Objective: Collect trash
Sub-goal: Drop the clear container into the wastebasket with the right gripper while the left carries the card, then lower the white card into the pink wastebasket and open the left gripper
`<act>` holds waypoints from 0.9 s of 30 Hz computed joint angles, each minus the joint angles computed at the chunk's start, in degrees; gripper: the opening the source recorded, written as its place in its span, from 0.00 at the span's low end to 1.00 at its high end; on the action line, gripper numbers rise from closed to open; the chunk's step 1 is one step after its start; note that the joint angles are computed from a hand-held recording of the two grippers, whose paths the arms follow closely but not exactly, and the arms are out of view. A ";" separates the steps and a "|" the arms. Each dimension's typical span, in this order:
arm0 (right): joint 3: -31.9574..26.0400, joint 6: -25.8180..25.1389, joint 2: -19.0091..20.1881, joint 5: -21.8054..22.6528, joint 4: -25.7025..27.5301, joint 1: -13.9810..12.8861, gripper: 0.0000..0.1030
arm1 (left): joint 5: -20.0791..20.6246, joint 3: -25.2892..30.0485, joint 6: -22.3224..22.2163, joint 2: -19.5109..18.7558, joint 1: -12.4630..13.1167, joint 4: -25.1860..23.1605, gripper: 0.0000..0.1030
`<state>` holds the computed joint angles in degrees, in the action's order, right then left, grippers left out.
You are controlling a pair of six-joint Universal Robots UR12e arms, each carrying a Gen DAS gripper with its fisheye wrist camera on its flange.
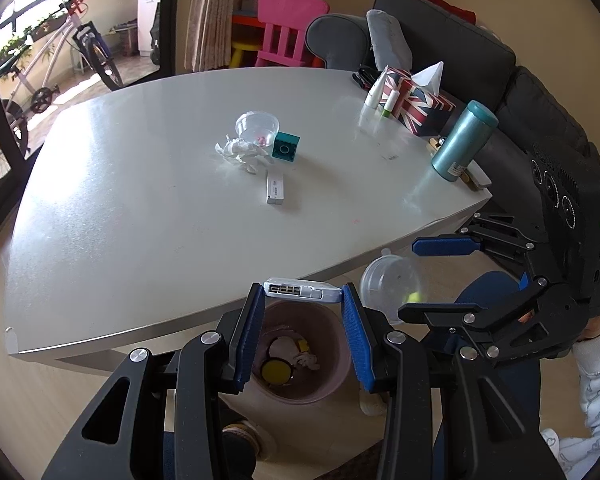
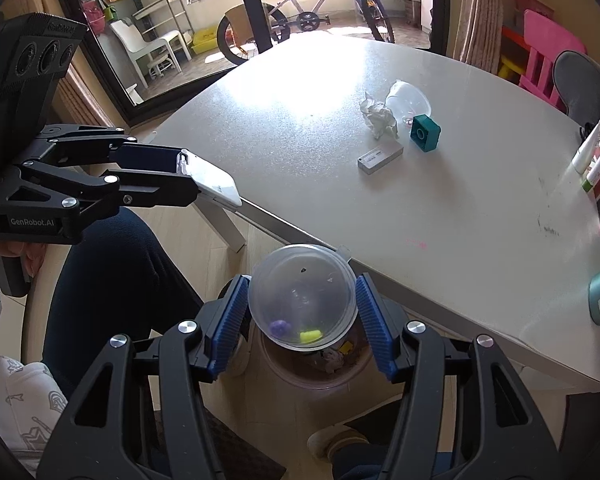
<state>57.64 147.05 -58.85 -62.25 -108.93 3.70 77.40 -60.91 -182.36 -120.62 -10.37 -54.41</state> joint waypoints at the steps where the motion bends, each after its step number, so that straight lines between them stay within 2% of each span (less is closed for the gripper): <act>1: 0.07 0.50 -0.01 0.47 -0.47 -0.15 0.82 | -0.05 -0.02 0.03 -0.01 0.00 -0.03 0.38; 9: 0.19 3.03 -0.13 -0.16 -2.07 -0.63 0.90 | -1.19 0.67 0.81 -0.63 -0.15 -1.24 0.38; 27: 0.94 8.82 -0.90 -0.90 -6.35 -2.57 0.92 | -3.73 3.11 4.57 -2.68 -1.31 -6.18 0.38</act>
<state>58.58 155.87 -59.75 -63.16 -115.28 1.13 73.67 -57.80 -177.79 -123.29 -11.68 -60.59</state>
